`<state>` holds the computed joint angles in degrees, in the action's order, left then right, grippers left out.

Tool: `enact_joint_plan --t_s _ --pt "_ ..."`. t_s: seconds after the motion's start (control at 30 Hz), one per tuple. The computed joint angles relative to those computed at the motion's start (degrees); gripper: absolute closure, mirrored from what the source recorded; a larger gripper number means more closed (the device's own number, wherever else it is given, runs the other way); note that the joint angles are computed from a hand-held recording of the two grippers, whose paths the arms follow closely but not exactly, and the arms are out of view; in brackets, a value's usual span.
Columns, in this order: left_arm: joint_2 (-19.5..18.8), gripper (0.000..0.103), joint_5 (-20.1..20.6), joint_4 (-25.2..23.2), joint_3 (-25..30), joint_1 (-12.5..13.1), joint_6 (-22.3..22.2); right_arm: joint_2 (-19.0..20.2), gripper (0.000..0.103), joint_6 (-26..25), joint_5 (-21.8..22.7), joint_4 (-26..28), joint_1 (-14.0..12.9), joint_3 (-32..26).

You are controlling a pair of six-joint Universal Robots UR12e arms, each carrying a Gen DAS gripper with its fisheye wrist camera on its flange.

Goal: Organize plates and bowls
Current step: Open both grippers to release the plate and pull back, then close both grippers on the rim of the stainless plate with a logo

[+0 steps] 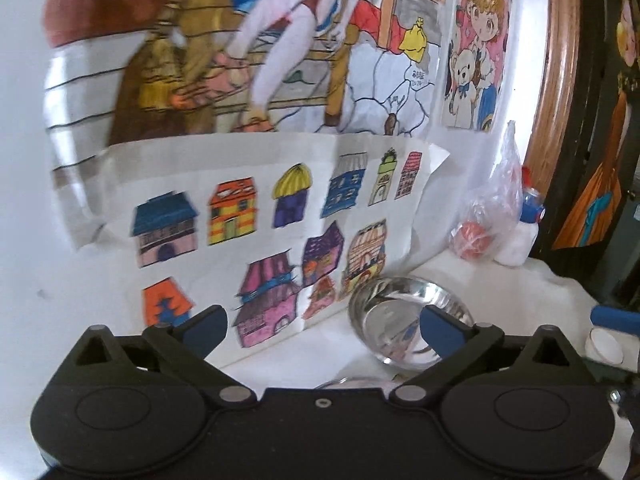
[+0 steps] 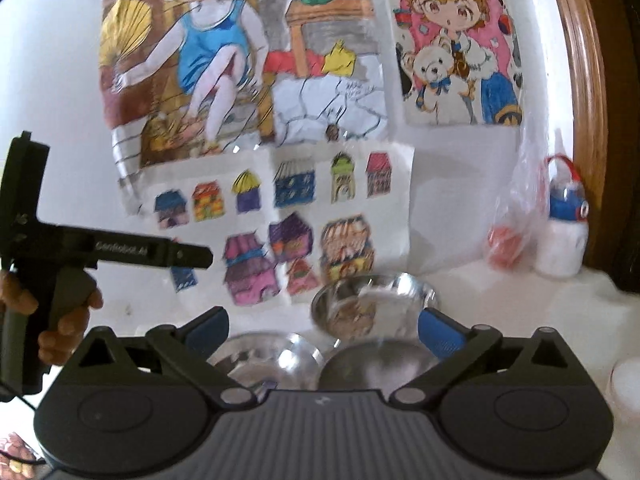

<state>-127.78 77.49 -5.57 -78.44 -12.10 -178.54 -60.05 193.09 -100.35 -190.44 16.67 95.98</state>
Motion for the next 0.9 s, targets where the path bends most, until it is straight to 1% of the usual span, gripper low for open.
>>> enact_joint_plan --t_s 0.07,0.1,0.13,0.23,0.27,0.37,0.43,0.53,0.63,0.9 --pt "0.5 0.001 -0.2 0.8 -1.5 0.5 0.5 0.1 0.0 1.8 0.5 -0.3 0.6 0.9" --pt "0.7 0.001 -0.2 1.1 -2.0 0.7 0.7 0.1 0.0 3.0 0.7 0.2 0.8 1.2" --pt "0.7 0.001 -0.3 1.2 -2.5 0.9 1.1 0.1 0.0 4.9 1.2 1.7 1.1 1.3" --pt "0.8 0.001 -0.5 0.8 -3.7 1.4 2.4 0.1 0.0 7.9 5.5 4.4 1.1 1.8" --pt "0.8 0.001 -0.5 0.5 -4.0 1.5 2.9 0.3 0.0 9.3 6.2 4.8 1.2 1.9" --pt "0.5 0.001 -1.1 -0.3 -4.8 2.0 4.2 1.1 0.0 13.4 6.9 5.1 1.4 1.9" --pt "0.2 0.001 -1.5 -0.6 -5.2 2.2 4.8 1.6 0.0 17.4 7.4 5.4 1.3 2.0" --pt "-0.4 0.001 -1.9 -1.5 -5.4 2.5 6.0 2.8 0.0 22.9 7.9 4.3 1.3 2.0" --pt "-1.0 0.001 -2.5 -2.5 -5.1 2.7 6.6 4.0 0.001 25.1 7.1 3.6 1.4 1.5" --pt "-2.4 0.001 -4.0 -5.1 -3.7 3.1 6.9 5.5 0.01 26.5 5.0 2.7 1.5 0.0"
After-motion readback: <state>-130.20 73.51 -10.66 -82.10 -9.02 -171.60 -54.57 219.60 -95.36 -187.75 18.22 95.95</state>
